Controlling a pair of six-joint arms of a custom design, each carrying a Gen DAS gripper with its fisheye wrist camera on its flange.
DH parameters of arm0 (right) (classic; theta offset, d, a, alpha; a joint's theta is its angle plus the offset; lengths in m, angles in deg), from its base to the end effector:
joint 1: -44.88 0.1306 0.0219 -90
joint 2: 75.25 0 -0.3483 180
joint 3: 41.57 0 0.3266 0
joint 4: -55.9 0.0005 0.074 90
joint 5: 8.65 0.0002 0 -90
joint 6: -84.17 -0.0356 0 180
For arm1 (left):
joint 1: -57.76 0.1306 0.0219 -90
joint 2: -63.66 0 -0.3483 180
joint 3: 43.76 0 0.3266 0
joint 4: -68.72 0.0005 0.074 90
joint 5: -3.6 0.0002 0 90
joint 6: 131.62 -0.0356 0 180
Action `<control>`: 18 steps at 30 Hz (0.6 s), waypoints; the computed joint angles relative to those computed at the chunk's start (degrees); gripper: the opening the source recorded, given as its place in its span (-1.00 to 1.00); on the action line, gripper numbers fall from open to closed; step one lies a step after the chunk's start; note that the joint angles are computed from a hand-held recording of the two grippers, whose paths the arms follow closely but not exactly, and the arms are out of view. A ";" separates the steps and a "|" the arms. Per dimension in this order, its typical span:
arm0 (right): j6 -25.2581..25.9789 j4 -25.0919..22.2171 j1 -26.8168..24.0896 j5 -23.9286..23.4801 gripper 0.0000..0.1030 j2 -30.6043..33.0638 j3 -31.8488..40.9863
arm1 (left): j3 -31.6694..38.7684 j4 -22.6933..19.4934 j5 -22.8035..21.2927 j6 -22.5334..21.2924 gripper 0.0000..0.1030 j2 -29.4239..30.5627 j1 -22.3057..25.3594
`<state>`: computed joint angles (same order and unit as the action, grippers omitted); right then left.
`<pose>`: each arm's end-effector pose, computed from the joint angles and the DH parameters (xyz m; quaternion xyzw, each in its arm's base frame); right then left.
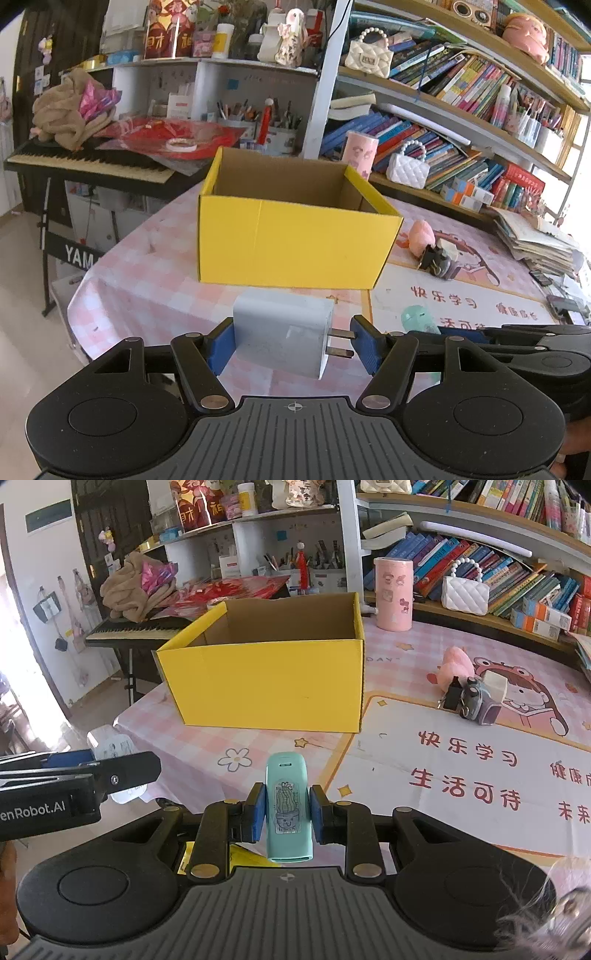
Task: Organize objects
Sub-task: 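Carry the charger plug with the left tool while the right tool carries the lighter into the yellow box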
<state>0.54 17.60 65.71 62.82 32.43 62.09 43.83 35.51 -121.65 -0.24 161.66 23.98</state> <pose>0.4943 0.1996 0.3669 -0.2755 0.8621 0.1963 0.3772 0.3985 -0.2425 0.3452 -0.1770 0.8662 -0.0083 0.4672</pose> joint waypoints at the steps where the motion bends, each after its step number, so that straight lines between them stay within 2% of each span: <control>1: 0.18 -0.43 0.22 0.27 -0.55 0.23 0.57 | -0.01 0.41 -0.04 -0.67 0.28 -0.14 0.19; 9: 1.98 -1.28 0.84 1.22 -0.55 2.44 5.57 | 2.24 3.52 0.39 -5.13 0.28 0.38 2.69; 18: 0.03 -4.64 0.63 -1.36 -0.55 10.31 19.61 | 8.38 4.83 -0.76 -9.06 0.28 3.61 6.37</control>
<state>0.57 12.96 66.34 61.46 42.74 81.70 52.22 40.34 -122.41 -9.30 165.26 30.35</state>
